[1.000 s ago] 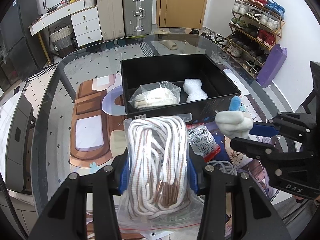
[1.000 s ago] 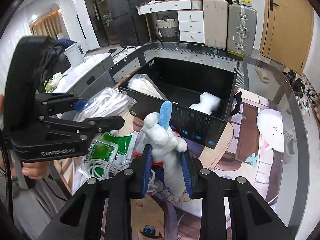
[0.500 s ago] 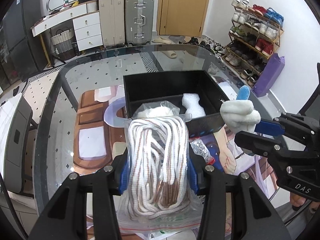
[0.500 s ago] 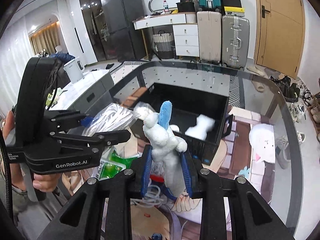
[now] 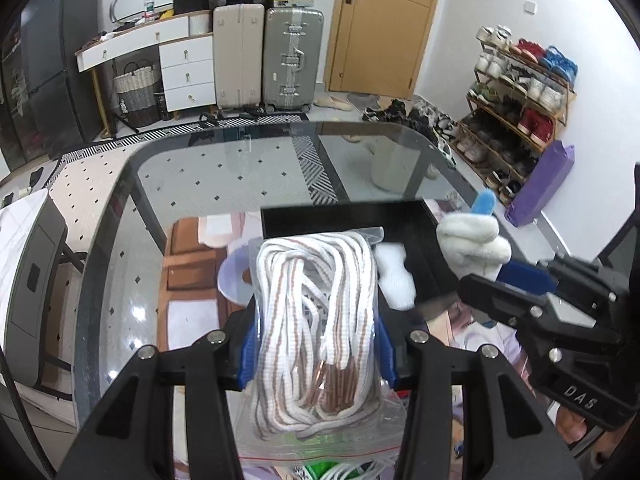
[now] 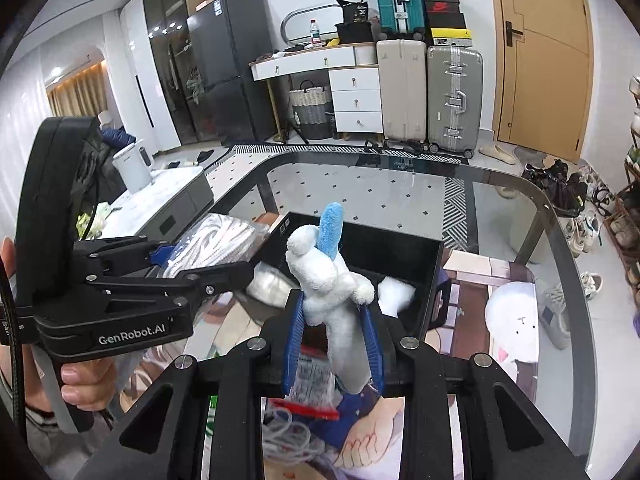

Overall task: Organize soft objects
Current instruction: 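Carry the plush toy over the box with the right tool while the left tool holds the rope bag, then release the plush toy into the box with the right tool while the left tool lowers the rope bag in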

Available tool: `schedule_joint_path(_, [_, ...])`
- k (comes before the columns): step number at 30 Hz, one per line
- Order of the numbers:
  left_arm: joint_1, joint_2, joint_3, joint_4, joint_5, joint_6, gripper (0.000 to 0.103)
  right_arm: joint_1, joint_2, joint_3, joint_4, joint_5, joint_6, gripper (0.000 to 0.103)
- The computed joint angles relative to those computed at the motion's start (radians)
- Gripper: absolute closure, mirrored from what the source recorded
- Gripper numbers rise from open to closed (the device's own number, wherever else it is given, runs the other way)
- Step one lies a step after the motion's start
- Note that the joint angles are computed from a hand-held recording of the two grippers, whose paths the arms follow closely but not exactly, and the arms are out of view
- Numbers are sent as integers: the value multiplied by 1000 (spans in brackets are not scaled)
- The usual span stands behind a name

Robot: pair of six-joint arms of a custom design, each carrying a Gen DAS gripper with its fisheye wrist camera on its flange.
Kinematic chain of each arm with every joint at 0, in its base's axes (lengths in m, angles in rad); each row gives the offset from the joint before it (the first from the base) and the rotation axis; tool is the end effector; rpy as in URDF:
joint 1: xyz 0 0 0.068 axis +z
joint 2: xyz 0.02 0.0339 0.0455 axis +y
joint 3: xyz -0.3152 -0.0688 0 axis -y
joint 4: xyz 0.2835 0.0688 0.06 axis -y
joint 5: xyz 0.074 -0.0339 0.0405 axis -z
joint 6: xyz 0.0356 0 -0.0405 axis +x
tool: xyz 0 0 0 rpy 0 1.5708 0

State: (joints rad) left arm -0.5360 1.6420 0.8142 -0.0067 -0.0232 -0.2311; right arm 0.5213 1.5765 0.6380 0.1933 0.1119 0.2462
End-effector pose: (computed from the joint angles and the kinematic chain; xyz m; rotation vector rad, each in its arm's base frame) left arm 0.3031 -0.1791 0.1785 0.3584 2.4043 -0.3247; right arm 0.2779 0.1550 0.1613 -0.2622 2.3097 0.2604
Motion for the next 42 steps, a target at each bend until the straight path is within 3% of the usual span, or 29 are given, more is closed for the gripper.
schedule_joint_path(11, [11,59,98,53,-68,-1,57,-32,63,81,58,23,16,75])
schedule_joint_path(21, [44,213,194,4,-59,-7,57,-64,180,127,79,-7,26,74])
schedule_joint_path(39, [20,273,211,-23,-104,-5,56,-96,270,149,61,-64,40,74])
schedule_joint_path(42, [11,269,207,-27,-118,-6,49,-97,272,151,53,-59,42,73])
